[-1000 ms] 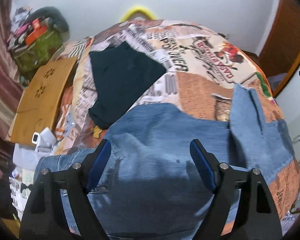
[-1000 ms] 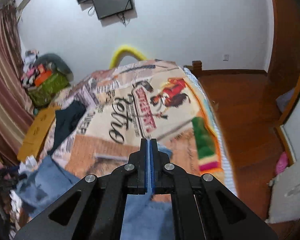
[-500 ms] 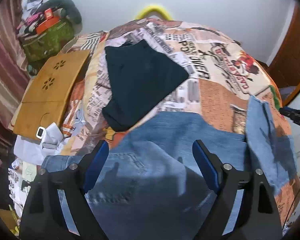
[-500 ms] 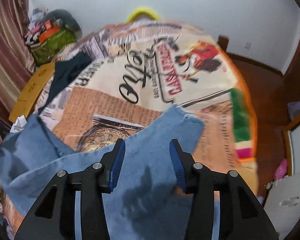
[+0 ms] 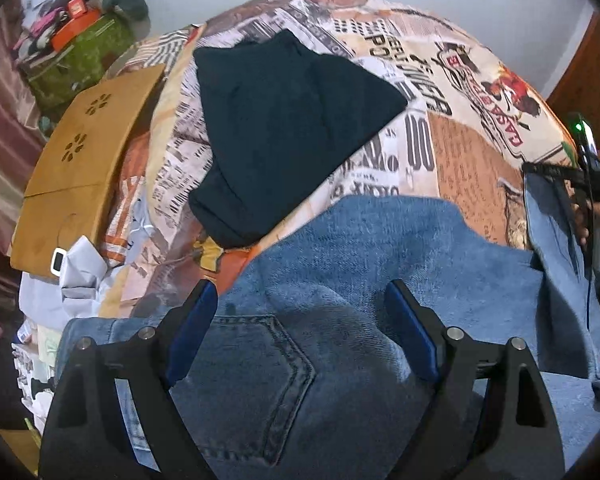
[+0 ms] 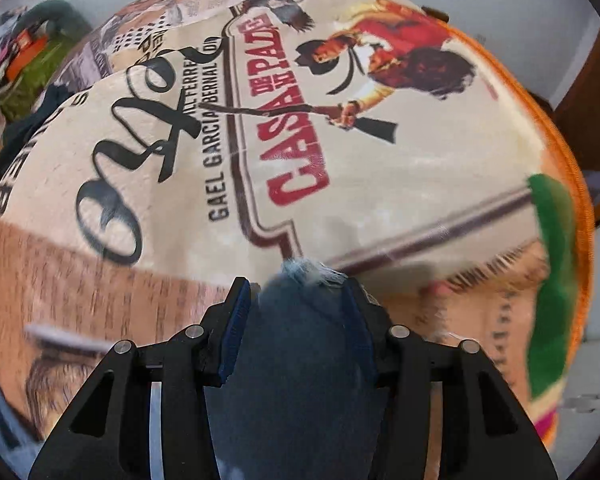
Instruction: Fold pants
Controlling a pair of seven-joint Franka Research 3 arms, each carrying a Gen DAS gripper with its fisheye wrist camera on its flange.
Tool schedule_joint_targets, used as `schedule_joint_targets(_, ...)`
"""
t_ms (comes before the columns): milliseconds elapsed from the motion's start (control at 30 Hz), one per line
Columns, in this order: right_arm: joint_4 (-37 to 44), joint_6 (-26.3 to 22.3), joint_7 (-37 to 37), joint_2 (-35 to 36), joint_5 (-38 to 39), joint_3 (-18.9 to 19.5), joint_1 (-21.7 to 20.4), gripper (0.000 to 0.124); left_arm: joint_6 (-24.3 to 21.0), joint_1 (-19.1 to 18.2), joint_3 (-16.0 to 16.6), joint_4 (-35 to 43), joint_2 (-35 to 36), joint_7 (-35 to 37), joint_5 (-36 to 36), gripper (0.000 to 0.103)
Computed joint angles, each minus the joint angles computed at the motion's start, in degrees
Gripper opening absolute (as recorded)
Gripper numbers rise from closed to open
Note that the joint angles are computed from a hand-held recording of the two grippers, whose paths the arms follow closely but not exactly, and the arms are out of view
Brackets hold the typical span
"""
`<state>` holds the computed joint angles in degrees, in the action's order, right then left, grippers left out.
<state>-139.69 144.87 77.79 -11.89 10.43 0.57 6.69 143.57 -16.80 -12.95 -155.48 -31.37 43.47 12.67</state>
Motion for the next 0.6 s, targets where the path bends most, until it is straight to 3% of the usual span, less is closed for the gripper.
schedule_joint_targets(67, -1.16, 2.63, 1.79, 0.34, -1.89, 0.89, -0.17, 0.022, 0.91, -0.39, 0.60, -0.33, 0.52, 0.08, -0.97, 0.086)
schedule_joint_targets(133, -2.26, 3.45, 0.05, -0.42, -1.51, 0.65, 0.53, 0.009, 1.18, -0.37, 0.79, -0.58, 0.52, -0.16, -1.57, 0.086)
schedule_joint_targets(333, -5.23, 2.46, -3.25, -6.79, 3.63, -1.40, 0.52, 0.007, -2.16, -0.39, -0.49, 0.31, -0.53, -1.47, -1.17, 0.086)
schedule_joint_targets(600, -4.52, -5.76, -9.37, -23.01, 8.87, -5.90, -2.45, 0.006, -6.57, -2.17, -2.61, 2.57, -0.86, -4.24, -0.63, 0.086)
